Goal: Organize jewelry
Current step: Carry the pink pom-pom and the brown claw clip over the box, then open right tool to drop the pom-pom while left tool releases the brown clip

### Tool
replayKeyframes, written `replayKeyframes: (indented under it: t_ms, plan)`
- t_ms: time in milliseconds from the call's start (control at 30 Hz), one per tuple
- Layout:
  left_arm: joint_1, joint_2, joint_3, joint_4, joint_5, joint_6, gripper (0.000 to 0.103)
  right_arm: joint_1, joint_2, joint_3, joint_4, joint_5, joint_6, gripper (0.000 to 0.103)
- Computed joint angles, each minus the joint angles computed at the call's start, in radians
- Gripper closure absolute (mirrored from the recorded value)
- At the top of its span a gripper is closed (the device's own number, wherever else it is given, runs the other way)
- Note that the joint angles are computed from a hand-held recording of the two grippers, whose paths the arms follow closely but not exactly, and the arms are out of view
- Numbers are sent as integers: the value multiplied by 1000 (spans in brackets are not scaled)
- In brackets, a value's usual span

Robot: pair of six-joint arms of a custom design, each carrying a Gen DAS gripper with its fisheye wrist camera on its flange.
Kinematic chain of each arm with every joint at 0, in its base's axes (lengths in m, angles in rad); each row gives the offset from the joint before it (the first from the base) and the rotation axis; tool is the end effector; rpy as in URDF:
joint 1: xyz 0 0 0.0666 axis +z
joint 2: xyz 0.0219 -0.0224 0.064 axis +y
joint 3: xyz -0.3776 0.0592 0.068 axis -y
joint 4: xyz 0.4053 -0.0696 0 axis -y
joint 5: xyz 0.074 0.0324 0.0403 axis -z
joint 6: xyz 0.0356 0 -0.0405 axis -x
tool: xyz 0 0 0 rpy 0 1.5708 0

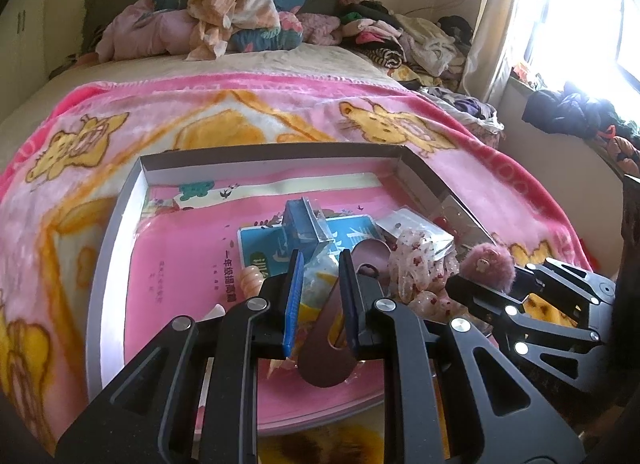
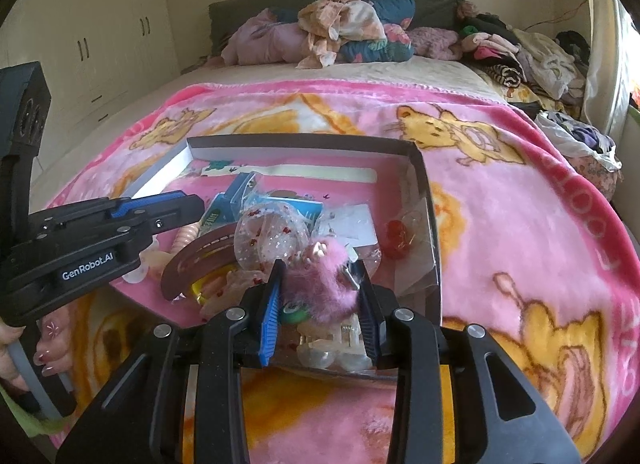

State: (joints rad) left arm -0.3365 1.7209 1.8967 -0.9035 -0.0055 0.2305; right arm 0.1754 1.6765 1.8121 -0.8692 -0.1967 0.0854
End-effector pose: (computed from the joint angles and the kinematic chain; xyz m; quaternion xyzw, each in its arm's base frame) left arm 0.5912 -0.2070 0.4916 0.0472 0.9112 -0.1120 0.3935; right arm 0.6012 0.1132 0.4806 -0.1578 0.8963 0.1078 0.4001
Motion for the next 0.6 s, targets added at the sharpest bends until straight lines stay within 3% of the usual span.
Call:
replayKeyframes:
  t_ms: [367, 600]
  plan:
    - [1, -5, -7, -1, 2, -2, 91, -3, -43, -55, 34, 11, -7, 50]
    - [2, -23, -27, 7, 3, 9, 72, -15, -95, -106, 67, 12, -27, 36]
